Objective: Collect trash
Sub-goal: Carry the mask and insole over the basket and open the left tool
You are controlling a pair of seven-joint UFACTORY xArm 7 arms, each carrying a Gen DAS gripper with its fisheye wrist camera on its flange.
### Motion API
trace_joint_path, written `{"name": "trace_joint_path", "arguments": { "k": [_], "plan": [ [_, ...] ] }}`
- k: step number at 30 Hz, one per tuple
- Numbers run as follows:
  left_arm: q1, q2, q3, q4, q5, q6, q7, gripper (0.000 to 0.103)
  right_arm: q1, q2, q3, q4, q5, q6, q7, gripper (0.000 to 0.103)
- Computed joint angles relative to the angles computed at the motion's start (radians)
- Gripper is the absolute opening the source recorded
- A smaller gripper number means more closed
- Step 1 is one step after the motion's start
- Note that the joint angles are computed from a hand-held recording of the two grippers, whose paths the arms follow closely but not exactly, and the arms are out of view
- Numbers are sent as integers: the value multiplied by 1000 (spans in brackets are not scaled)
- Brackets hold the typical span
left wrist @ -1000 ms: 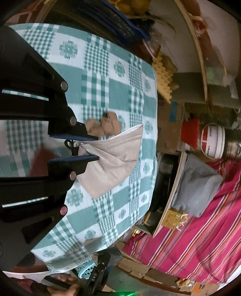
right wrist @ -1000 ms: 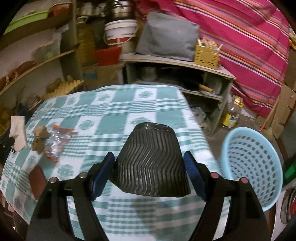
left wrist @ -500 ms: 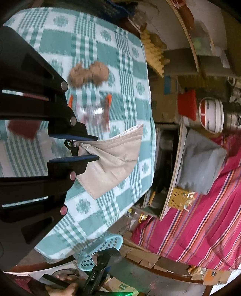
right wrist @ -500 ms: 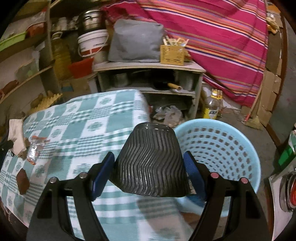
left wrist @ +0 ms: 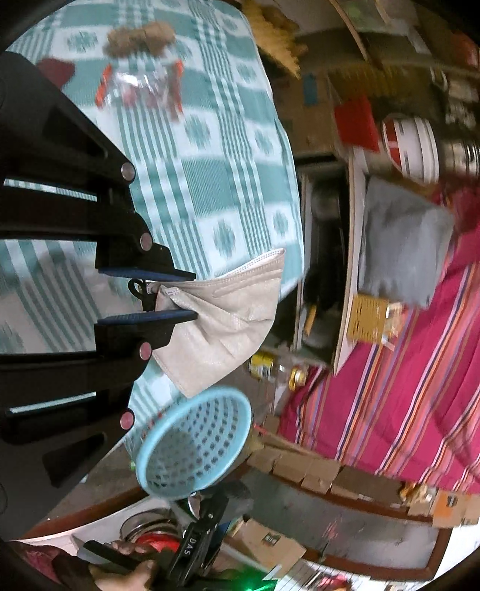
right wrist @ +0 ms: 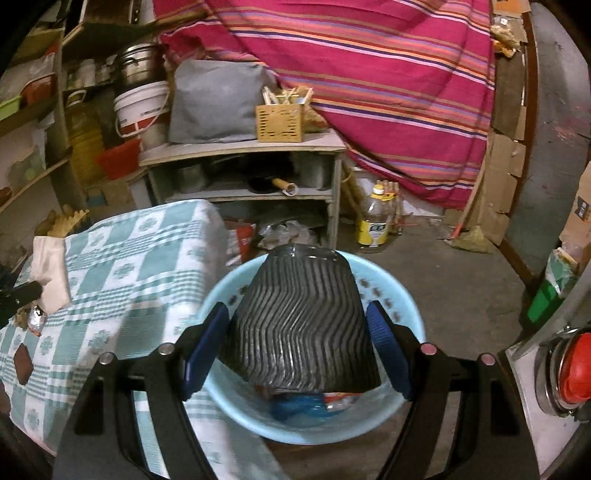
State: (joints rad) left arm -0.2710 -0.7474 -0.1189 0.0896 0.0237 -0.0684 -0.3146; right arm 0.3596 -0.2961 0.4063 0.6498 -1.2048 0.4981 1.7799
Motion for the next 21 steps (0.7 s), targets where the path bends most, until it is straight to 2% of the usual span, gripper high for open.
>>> {"name": "trace_joint_path", "arguments": {
  "k": [6, 8, 11, 12, 15, 19, 21],
  "plan": [
    [27, 203, -159, 117, 1, -92, -76, 14, -41, -64, -28, -62, 30, -53, -51, 76],
    [28, 259, -175, 148, 5, -116, -83, 14, -61, -67, -23, -70, 32, -68, -61, 76],
    [73, 338, -252, 202, 2, -143, -86, 14, -88, -61, -18, -72, 29, -87, -70, 76],
    [99, 370, -287, 223, -1, -156, -82, 14, -95, -58, -16, -72, 27, -93, -69, 76],
    [126, 457, -334, 280, -20, -169, -64, 14, -112, -46, -14, -65, 15, -102, -70, 76],
    [247, 529, -497, 341, -99, -181, 8, 15, -120, -41, -20, -61, 10, -108, -77, 76],
    [264, 560, -530, 368, -129, -188, 42, 16, -125, -35, -23, -55, 9, -109, -81, 76]
  ]
}}
